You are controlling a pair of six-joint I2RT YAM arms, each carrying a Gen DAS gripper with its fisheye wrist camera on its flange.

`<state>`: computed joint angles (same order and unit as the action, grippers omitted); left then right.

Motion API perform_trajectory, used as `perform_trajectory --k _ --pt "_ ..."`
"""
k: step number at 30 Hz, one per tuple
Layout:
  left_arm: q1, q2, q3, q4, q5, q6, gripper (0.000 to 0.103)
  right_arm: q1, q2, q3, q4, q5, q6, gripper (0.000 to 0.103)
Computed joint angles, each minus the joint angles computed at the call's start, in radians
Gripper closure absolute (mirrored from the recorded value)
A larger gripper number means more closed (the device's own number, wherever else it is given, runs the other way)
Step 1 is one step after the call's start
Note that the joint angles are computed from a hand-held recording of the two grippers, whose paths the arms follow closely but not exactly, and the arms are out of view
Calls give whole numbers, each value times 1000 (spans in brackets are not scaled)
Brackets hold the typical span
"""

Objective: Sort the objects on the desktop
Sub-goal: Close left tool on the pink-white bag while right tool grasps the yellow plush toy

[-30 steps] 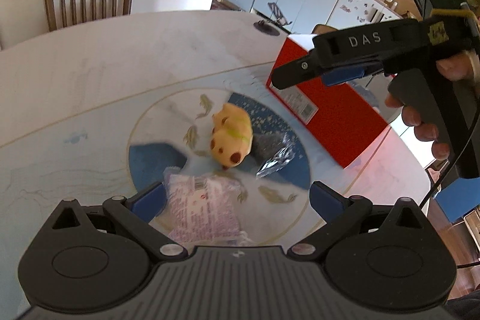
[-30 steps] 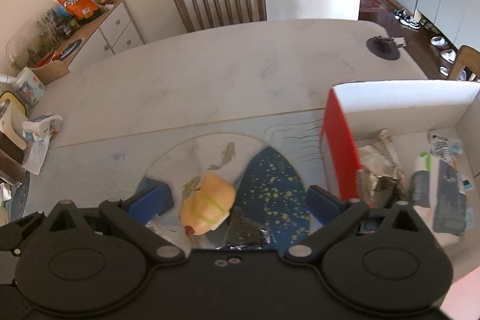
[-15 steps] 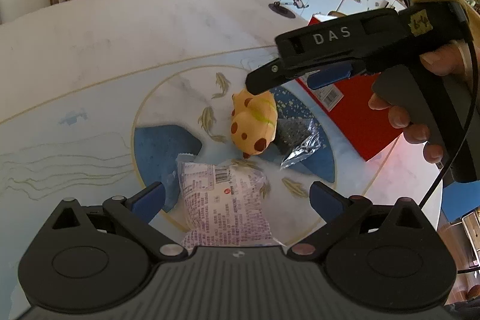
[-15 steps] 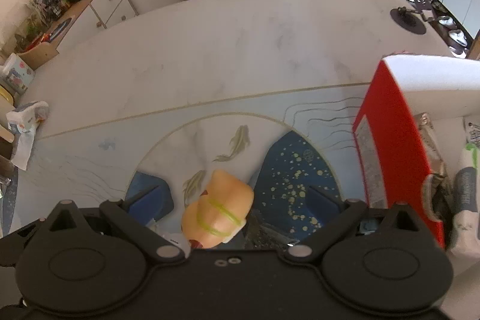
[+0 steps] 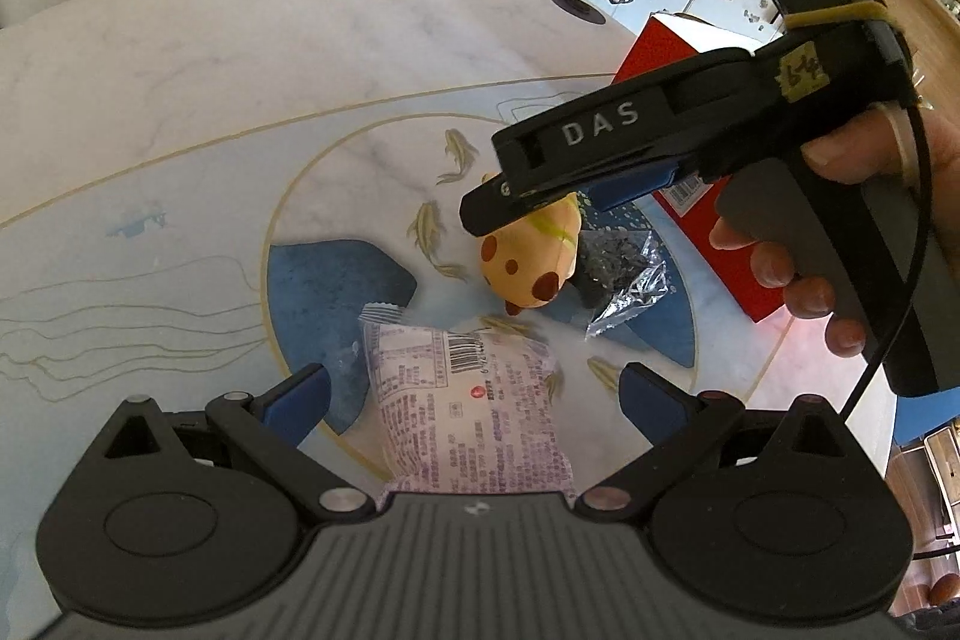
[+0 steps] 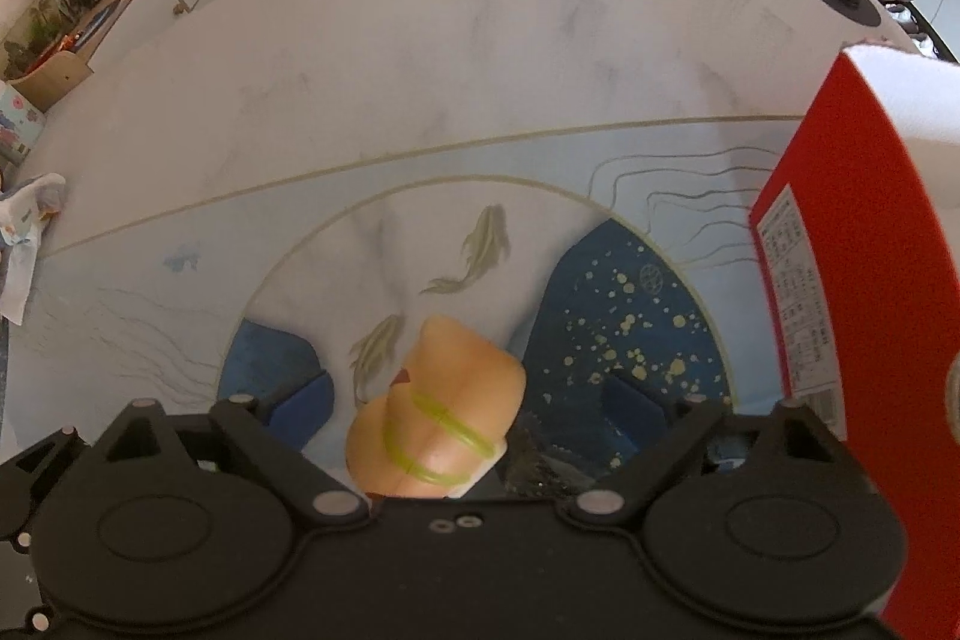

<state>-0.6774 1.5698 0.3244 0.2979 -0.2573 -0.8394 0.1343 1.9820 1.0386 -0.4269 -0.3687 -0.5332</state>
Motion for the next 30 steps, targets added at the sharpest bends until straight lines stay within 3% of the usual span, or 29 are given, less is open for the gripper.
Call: perform_trajectory --k 9,16,22,25,30 --pt "6 35 1 37 6 22 2 13 30 -4 21 24 18 15" --pt "0 43 7 33 -3 27 13 20 30 -6 31 27 22 22" --pt "-5 48 21 -2 -15 22 36 25 21 -9 21 18 16 34" --pt "-3 47 19 -4 -15 17 40 27 16 -11 19 16 12 41" --pt "-11 50 32 -21 -24 19 44 32 -1 -32 39 23 18 43"
